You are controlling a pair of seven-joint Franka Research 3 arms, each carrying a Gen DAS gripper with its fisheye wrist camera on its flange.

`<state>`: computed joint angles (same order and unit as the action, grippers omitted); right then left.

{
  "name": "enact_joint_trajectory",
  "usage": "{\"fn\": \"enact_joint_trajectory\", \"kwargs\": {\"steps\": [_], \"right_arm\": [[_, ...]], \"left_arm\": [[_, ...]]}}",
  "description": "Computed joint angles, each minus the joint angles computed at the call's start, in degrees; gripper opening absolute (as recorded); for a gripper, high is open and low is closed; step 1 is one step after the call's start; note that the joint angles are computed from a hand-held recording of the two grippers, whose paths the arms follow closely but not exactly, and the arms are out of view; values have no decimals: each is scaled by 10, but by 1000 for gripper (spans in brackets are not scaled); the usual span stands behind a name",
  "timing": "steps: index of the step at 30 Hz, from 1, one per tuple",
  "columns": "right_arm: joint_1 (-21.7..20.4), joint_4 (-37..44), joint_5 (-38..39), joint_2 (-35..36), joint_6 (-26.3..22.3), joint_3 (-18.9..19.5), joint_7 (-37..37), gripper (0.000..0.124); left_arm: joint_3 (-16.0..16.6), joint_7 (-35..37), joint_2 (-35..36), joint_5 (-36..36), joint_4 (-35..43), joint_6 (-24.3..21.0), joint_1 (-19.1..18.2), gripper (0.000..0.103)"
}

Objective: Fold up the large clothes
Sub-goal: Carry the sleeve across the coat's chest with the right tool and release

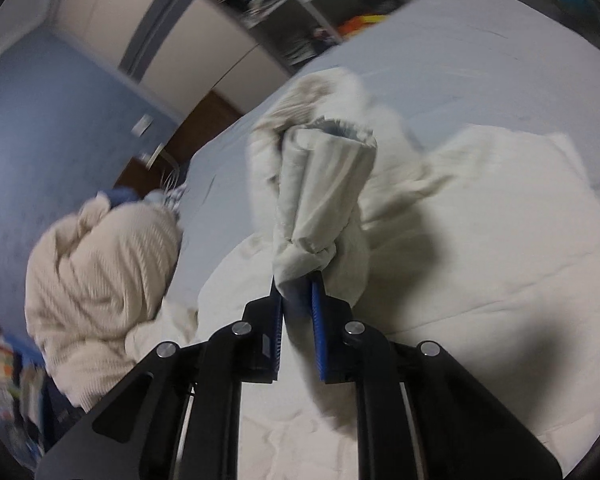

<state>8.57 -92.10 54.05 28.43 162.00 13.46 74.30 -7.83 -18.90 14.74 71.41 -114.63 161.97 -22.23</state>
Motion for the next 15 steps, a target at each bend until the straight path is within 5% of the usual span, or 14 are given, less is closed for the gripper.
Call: {"fn": "enact_joint_trajectory", "kwargs": {"steps": [15], "right_arm": [[159,115,-325,87,-138,-74,134,15]], "left_arm": [[0,-87,-13,55,-13,14,12,96]]}}
